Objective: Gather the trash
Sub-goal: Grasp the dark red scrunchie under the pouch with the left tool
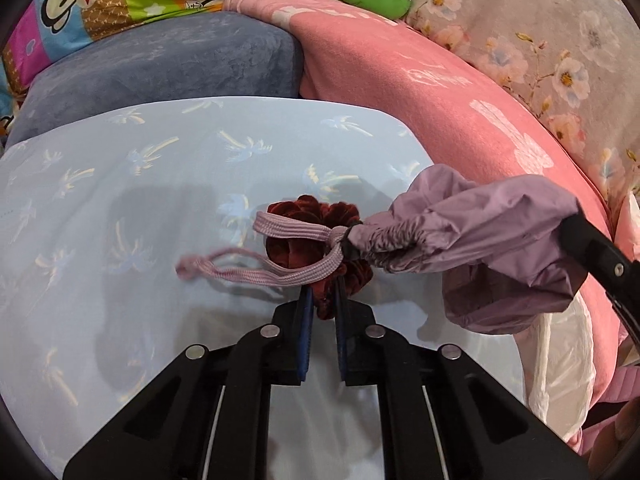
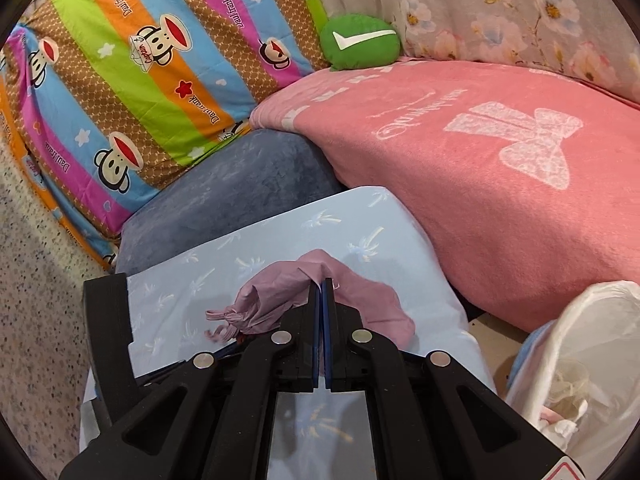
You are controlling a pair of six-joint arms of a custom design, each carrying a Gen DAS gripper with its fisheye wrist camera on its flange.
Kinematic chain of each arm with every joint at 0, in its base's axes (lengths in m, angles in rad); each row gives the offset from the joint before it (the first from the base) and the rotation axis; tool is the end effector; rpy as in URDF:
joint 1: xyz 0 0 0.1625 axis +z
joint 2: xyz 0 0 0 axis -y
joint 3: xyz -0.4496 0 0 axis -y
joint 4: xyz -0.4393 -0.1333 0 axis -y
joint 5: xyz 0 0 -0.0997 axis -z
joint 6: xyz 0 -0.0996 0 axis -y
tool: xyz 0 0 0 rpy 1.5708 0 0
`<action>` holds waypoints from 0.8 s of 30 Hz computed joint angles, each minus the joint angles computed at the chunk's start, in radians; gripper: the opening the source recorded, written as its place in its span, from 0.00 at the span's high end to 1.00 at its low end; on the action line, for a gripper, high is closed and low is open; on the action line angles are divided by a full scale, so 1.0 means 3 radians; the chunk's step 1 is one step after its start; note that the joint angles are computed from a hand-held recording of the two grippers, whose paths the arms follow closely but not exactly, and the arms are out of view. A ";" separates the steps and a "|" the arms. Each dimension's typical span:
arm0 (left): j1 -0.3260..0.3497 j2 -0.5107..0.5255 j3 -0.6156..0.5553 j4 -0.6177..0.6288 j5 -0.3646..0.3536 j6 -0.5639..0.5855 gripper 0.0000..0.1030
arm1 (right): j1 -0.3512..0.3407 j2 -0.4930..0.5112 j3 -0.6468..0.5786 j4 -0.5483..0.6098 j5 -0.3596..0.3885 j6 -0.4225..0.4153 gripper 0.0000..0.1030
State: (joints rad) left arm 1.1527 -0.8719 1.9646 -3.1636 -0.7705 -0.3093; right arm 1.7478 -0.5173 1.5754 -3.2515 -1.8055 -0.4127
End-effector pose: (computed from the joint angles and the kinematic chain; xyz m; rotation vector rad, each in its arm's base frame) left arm -0.0614 -0.6425 0.1036 -0.1285 2.4133 -0.9351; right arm 0.2394 -0.7127 -0.0185 0.6921 -2.6340 0.8319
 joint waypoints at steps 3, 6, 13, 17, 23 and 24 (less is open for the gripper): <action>-0.0091 -0.0046 0.0106 -0.0016 0.0051 -0.0036 0.91 | -0.0012 -0.0138 0.0215 -0.0105 0.0019 0.0053 0.99; -0.0191 -0.0095 0.0221 -0.0037 0.0115 -0.0089 0.91 | -0.0032 -0.0273 0.0418 -0.0208 0.0021 0.0087 0.99; -0.0425 -0.0155 0.0420 -0.0030 0.0180 -0.0223 0.91 | -0.0098 -0.0604 0.0869 -0.0432 0.0037 0.0120 0.99; -0.0549 -0.0132 0.0477 -0.0026 0.0206 -0.0273 0.91 | -0.0143 -0.0798 0.1075 -0.0555 0.0049 0.0116 0.99; -0.0725 -0.0079 0.0517 -0.0020 0.0224 -0.0313 0.90 | -0.0202 -0.1088 0.1292 -0.0721 0.0063 0.0108 0.99; -0.0752 -0.0061 0.0515 -0.0019 0.0229 -0.0313 0.90 | -0.0214 -0.1132 0.1320 -0.0744 0.0068 0.0112 0.99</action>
State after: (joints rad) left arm 0.9272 -0.8901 2.1190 -3.1694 -0.7017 -0.4031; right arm 1.6837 -0.8568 1.9714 -3.4746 -1.7849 -0.3791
